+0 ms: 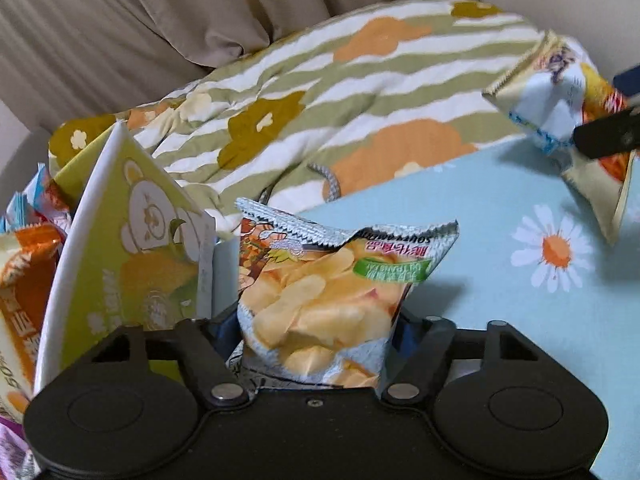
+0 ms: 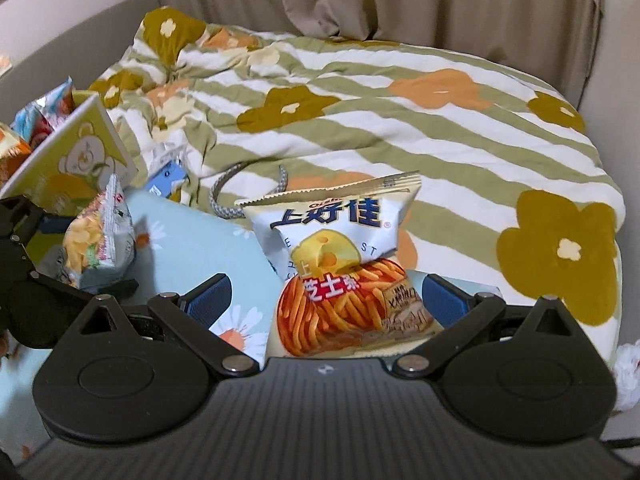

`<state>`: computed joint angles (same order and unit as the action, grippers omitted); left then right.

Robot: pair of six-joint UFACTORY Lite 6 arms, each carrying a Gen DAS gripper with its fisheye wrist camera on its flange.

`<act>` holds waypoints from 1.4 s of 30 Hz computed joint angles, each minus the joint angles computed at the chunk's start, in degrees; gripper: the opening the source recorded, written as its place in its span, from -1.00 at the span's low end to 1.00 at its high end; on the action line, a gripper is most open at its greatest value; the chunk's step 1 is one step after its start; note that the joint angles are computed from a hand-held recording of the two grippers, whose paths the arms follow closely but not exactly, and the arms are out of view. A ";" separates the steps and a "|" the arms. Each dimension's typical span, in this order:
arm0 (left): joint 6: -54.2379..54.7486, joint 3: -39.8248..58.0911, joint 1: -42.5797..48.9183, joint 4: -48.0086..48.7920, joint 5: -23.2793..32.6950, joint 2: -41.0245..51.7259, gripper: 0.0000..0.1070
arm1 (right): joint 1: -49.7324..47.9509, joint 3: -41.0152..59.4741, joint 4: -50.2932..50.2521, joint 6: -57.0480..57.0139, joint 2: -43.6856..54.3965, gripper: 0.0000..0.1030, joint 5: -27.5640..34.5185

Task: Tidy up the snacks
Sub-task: 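Grasp the potato chip bag with the left tool while the right tool grasps the cheese stick bag, then lift both held bags and carry them over the cardboard box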

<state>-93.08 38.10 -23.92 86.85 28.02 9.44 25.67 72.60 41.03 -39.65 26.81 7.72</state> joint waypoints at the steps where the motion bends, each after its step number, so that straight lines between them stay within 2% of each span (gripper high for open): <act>1: -0.11 -0.03 0.34 0.10 -0.51 -0.08 0.28 | 0.12 0.77 -0.58 0.33 0.83 1.00 -0.08; 6: 1.23 0.11 -0.60 -2.11 0.23 -0.47 0.16 | -0.18 4.00 -2.27 1.15 4.10 1.00 1.04; 13: 3.66 0.16 -2.64 -7.70 0.52 -1.87 0.14 | -0.55 5.95 -5.40 1.94 6.92 1.00 0.77; 21: 2.78 -2.01 -6.53 -12.12 2.97 -5.53 0.14 | -0.92 6.44 -0.02 -3.85 8.76 0.99 0.62; 23: 2.91 -2.34 -6.88 -12.73 3.26 -6.35 0.14 | -1.09 6.51 1.53 -5.69 8.82 0.91 0.72; 25: 2.95 -2.69 -7.48 -13.13 3.89 -7.39 0.14 | -1.44 6.17 6.28 -10.11 8.47 0.62 1.46; 28: 3.34 -3.76 -8.52 -14.29 4.72 -9.67 0.14 | -1.28 5.02 5.23 -8.10 7.19 0.49 1.33; 31: 4.74 -5.11 -10.23 -16.78 6.31 -13.02 0.14 | -1.16 2.51 7.49 -9.56 4.31 0.46 1.14; 34: 6.21 -6.93 -12.89 -20.09 8.79 -17.81 0.14 | -0.36 -1.08 7.64 -9.12 -0.06 0.45 0.30; 38: 8.17 -9.29 -17.24 -25.03 13.93 -25.63 0.14 | 1.58 -5.75 0.26 -0.61 -6.50 0.45 -0.44; 42: 10.08 -11.49 -24.11 -30.59 22.87 -35.76 0.14 | 4.15 -11.68 0.54 1.74 -14.77 0.45 -1.05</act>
<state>-83.00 26.61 -48.03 56.26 50.89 -26.32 29.83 60.92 41.57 -37.91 12.04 6.67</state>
